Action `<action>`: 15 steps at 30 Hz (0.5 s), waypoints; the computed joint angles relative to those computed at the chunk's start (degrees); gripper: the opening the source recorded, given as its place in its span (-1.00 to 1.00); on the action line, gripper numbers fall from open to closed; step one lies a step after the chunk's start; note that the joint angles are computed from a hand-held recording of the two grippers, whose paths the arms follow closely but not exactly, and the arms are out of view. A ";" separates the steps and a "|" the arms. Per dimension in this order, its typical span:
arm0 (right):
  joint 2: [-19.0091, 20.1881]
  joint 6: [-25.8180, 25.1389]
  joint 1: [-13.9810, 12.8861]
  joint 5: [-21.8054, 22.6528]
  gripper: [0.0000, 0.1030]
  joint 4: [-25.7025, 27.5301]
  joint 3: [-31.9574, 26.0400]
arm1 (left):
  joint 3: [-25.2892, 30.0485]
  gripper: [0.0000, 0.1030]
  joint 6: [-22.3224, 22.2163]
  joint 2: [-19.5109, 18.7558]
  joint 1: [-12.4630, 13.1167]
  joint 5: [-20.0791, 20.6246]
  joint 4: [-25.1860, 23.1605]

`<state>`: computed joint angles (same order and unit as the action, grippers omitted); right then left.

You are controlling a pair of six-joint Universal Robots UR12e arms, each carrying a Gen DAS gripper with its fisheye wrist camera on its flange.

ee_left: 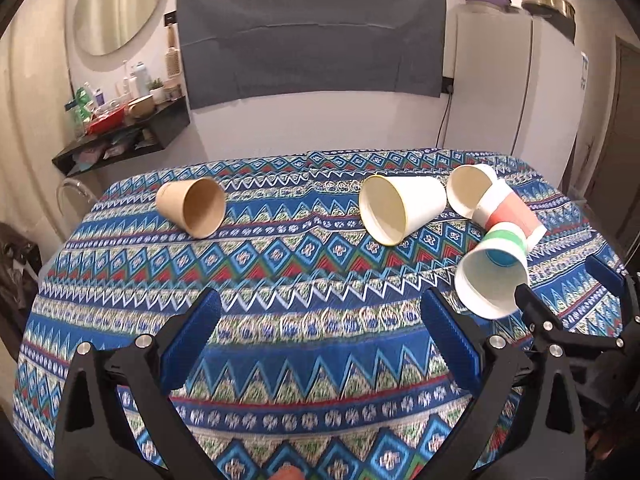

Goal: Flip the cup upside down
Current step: 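Move the right gripper to the green-banded white cup and close on it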

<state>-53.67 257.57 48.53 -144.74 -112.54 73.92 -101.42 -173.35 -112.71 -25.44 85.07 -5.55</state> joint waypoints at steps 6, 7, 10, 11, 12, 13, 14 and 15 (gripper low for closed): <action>-0.13 0.12 -1.49 4.53 0.03 -0.78 0.63 | 2.89 0.89 0.90 -1.88 -0.55 -0.76 -4.26; -0.19 2.25 -1.54 4.28 -0.09 1.01 0.52 | 3.18 0.89 1.02 -2.12 -0.61 -0.88 -4.79; -1.15 1.09 -2.01 6.41 -0.48 -4.11 2.79 | 3.64 0.89 1.68 -2.59 -0.75 -0.84 -5.64; -1.46 0.23 -2.27 7.79 -0.65 -6.36 3.66 | 3.66 0.89 1.82 -2.64 -0.75 -0.84 -5.81; -1.58 0.59 -2.37 8.35 -0.72 -6.90 4.05 | 3.60 0.89 1.92 -2.63 -0.74 -0.95 -5.97; -1.64 1.18 -2.35 8.31 -0.76 -6.65 4.18 | 3.55 0.89 2.04 -2.59 -0.72 -1.13 -6.17; -1.69 1.70 -2.29 8.20 -0.79 -6.31 4.27 | 3.53 0.89 2.08 -2.55 -0.69 -1.17 -6.27; -1.83 1.66 -2.22 8.26 -0.86 -6.71 4.54 | 3.37 0.89 1.98 -2.45 -0.68 -1.06 -6.17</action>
<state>-55.49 259.23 46.31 -136.48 -119.25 78.45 -98.05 -171.36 -115.15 -26.12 84.01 -11.72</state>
